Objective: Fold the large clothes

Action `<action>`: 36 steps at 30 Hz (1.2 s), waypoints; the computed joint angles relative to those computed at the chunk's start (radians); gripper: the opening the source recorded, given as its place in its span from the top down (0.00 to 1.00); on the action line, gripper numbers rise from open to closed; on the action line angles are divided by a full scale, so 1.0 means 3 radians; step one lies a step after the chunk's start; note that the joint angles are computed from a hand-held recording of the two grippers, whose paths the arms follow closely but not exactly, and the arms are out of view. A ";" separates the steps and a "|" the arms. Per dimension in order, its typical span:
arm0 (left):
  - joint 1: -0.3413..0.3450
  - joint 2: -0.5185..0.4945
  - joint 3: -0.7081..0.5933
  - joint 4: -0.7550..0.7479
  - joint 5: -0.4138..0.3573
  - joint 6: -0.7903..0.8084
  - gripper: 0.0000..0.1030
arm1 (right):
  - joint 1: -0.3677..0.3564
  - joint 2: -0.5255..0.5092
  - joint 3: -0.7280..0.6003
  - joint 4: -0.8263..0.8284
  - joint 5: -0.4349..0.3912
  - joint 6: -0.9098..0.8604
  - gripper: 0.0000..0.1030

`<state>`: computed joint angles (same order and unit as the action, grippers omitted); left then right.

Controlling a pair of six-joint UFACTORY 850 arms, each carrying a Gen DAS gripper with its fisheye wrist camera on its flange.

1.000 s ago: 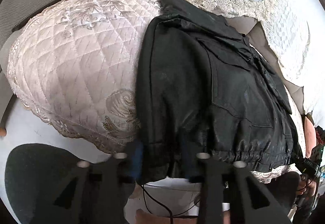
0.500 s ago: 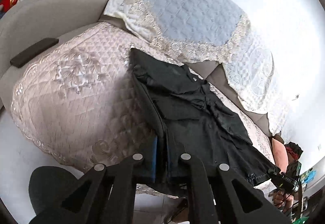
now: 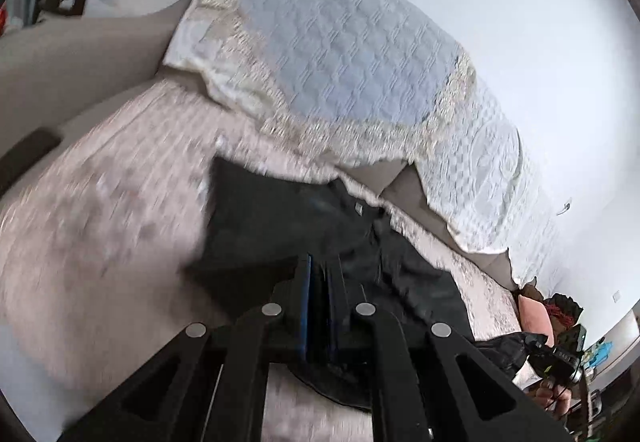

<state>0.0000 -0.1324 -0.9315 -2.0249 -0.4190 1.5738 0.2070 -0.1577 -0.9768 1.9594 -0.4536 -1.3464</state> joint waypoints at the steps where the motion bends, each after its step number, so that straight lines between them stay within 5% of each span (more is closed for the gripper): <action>1: -0.0001 -0.0094 -0.0125 0.0036 0.0017 -0.0034 0.93 | -0.0033 -0.0108 -0.0138 -0.0064 0.0000 0.0063 0.94; 6: 0.0003 -0.0781 -0.0979 0.0335 0.0180 -0.0436 0.93 | -0.0185 -0.0763 -0.0946 -0.0630 0.0088 0.0698 0.94; 11: -0.0010 -0.1612 -0.2018 0.1844 0.0430 -0.2143 0.93 | -0.0298 -0.1547 -0.1859 -0.1659 0.0166 0.1913 0.94; 17: -0.0064 -0.2452 -0.3004 0.3896 0.0420 -0.4236 1.00 | -0.0339 -0.2407 -0.2912 -0.3162 -0.0059 0.3523 0.94; 21: -0.0070 -0.2718 -0.3401 0.5067 0.0256 -0.5472 1.00 | -0.0373 -0.2652 -0.3195 -0.3367 -0.0188 0.3799 0.93; 24: -0.0073 -0.2627 -0.3284 0.5016 0.0288 -0.5333 1.00 | -0.0366 -0.2560 -0.3078 -0.3335 -0.0167 0.3680 0.83; 25: -0.0084 -0.2538 -0.3168 0.5008 0.0370 -0.5263 1.00 | -0.0360 -0.2473 -0.2962 -0.3215 -0.0088 0.3472 0.73; 27: -0.0098 -0.2416 -0.3037 0.4881 0.0451 -0.4987 0.95 | -0.0348 -0.2270 -0.2698 -0.2924 0.0088 0.2990 0.54; 28: -0.0106 -0.2380 -0.3016 0.4880 0.0413 -0.4891 0.81 | -0.0338 -0.2163 -0.2576 -0.2933 0.0205 0.2871 0.47; 29: -0.0121 -0.2364 -0.3016 0.4971 0.0394 -0.4896 0.57 | -0.0328 -0.2114 -0.2532 -0.3079 0.0288 0.2891 0.46; 31: -0.0166 -0.2383 -0.3082 0.5304 0.0343 -0.5020 0.36 | -0.0314 -0.2137 -0.2601 -0.3657 0.0318 0.3303 0.46; 36: -0.0265 -0.2938 -0.3972 0.6129 -0.0393 -0.5599 0.36 | -0.0300 -0.2400 -0.3006 -0.4899 0.0024 0.4235 0.46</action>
